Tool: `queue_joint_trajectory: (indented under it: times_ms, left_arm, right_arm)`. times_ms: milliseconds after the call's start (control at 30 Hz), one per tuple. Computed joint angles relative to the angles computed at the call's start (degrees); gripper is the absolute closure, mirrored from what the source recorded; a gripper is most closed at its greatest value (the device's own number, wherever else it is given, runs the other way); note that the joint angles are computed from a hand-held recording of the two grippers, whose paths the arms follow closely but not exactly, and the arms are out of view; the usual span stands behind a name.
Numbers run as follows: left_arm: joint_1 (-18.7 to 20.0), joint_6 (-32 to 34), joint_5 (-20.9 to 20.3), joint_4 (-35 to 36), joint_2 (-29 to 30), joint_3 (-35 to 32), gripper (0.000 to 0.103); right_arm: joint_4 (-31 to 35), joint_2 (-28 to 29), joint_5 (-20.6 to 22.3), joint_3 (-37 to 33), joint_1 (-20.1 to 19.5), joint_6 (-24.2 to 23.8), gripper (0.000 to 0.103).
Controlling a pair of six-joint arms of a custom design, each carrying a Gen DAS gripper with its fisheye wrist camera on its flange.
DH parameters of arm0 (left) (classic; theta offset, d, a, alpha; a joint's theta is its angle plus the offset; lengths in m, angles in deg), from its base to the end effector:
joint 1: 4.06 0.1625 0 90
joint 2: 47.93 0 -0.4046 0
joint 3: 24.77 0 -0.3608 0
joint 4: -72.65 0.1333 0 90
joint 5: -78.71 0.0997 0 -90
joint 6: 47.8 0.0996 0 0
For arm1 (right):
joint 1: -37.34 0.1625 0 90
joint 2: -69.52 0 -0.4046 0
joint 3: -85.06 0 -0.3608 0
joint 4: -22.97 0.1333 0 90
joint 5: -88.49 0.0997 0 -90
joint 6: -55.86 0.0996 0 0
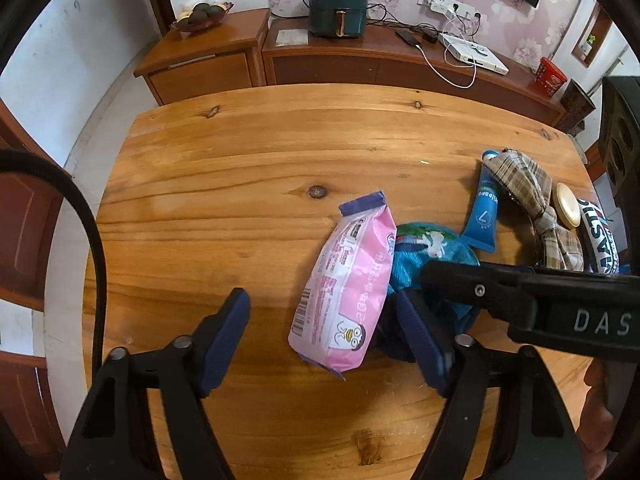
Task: Organize objects
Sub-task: 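Grasp the pink wet-wipe pack with the left tool while the right tool grasps the blue pouch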
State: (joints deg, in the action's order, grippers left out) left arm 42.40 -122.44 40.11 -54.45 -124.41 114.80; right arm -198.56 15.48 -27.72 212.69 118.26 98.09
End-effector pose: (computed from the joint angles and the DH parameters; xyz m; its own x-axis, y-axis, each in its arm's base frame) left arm -0.0676 -0.3776 0.1346 -0.6544 -0.4487 -0.6086 -0.0446 0.8264 -0.5613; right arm 0.0143 -0.4764 0.1810 -0.5560 0.7308 -0.3960 0.6178 0.0445 -0.7851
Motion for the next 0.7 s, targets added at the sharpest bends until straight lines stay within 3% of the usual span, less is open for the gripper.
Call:
queue_joint_trajectory:
  times_ms: [100,233,467,700]
  left_arm:
    - [0.5,1.8,-0.8,-1.6,-0.1,0.0,0.054]
    - [1.5,1.5,-1.7,0.9,0.6,-1.1,0.075]
    - [0.1,-2.8,-1.6,3.9,-1.3,-0.5,0.078]
    - [-7.7,-14.4,-5.2,21.0,-6.6,-2.6,0.078]
  right_arm:
    - [0.4,0.0,-1.9,0.0,0.9,-0.1,0.066]
    - [2.1,0.0,-4.6,-0.6,2.0,0.6,0.068]
    - [0.4,0.2,-6.4,0.5,3.4,1.5,0.069]
    - [-2.8,-0.1,-12.4,2.0,9.0,3.4,0.069]
